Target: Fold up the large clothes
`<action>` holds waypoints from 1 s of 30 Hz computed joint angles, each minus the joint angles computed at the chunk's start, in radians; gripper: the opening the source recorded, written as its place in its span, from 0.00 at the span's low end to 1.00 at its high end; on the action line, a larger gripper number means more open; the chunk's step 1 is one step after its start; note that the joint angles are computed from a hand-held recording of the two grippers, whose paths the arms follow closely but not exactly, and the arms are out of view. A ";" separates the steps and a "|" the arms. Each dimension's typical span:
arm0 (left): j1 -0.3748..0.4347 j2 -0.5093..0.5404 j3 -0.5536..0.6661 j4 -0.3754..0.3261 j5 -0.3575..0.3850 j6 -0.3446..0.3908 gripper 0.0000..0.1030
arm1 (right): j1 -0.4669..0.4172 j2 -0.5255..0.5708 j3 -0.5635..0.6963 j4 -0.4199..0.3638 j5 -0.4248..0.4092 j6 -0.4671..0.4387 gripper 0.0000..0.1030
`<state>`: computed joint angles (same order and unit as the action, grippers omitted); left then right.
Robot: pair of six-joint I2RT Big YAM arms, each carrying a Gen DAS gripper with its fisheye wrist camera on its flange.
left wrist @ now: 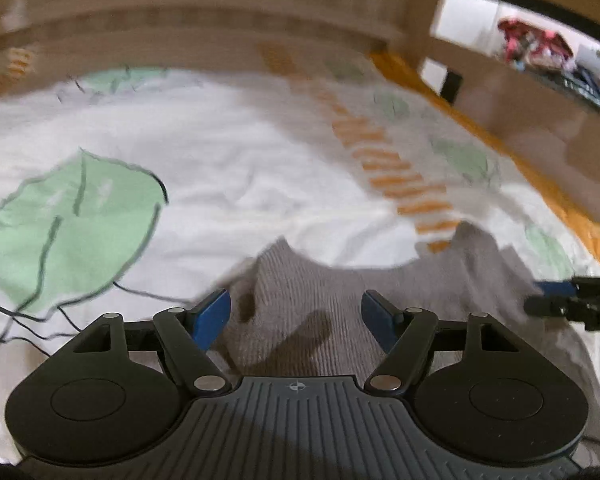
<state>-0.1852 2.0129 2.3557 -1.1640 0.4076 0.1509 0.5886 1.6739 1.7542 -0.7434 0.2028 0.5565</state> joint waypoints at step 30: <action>0.002 -0.340 -0.480 0.229 0.035 -0.147 0.63 | -0.011 -0.009 0.009 0.025 0.115 -0.004 0.65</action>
